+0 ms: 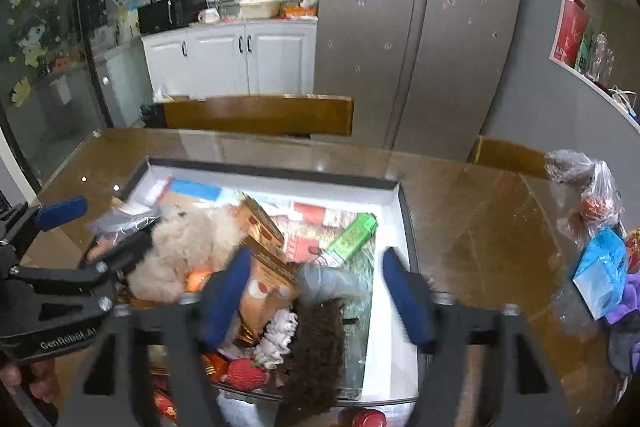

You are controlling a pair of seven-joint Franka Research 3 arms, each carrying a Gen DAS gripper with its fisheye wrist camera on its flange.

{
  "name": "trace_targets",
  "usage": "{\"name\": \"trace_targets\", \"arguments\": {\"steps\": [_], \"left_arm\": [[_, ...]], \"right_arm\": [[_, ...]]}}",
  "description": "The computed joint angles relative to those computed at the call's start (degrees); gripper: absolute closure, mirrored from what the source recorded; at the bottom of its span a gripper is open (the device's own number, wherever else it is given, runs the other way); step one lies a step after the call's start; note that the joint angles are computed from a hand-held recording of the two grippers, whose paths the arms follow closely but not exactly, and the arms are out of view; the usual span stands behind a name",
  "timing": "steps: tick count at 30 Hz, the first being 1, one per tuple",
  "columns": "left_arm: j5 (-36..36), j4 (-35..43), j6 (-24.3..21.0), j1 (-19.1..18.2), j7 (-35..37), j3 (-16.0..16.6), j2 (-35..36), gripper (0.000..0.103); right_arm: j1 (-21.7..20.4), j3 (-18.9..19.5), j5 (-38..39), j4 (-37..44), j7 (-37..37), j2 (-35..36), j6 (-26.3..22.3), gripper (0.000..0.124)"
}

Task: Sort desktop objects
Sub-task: 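Lower the tin and badge into the black box and open both tools, then withdraw both open tools from the black box back over the table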

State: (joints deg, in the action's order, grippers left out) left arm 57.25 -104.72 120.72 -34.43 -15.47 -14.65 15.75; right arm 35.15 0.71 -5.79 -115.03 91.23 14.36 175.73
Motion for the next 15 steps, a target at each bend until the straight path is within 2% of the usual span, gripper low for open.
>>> {"name": "trace_targets", "arguments": {"steps": [3, 6, 8, 13, 15], "left_arm": [[0.7, 0.1, -1.7, -0.6, 0.6, -0.2, -0.6, 0.001], [1.1, 0.1, -2.2, -0.8, 1.1, -0.5, -0.9, 0.001], [1.3, 0.3, -2.4, -0.9, 1.2, -0.7, -1.0, 0.001], [1.3, -0.2, -1.8, -0.7, 1.3, -0.8, -1.5, 0.000], [1.1, -0.1, -2.4, -0.7, 1.6, -0.9, -1.6, 0.000]], "right_arm": [[0.8, -0.9, -0.8, -0.5, 1.0, -0.8, 0.4, 0.049], [-2.1, 2.5, 2.4, -0.5, -1.9, -1.1, -0.1, 0.048], [-2.5, 3.1, 3.4, -0.4, -2.8, -1.3, -0.4, 0.048], [-0.6, 1.0, 1.4, -0.7, -0.7, -1.6, -0.4, 0.048], [-2.5, 3.3, 3.7, -0.7, -2.7, -1.7, -0.5, 0.048]]}}
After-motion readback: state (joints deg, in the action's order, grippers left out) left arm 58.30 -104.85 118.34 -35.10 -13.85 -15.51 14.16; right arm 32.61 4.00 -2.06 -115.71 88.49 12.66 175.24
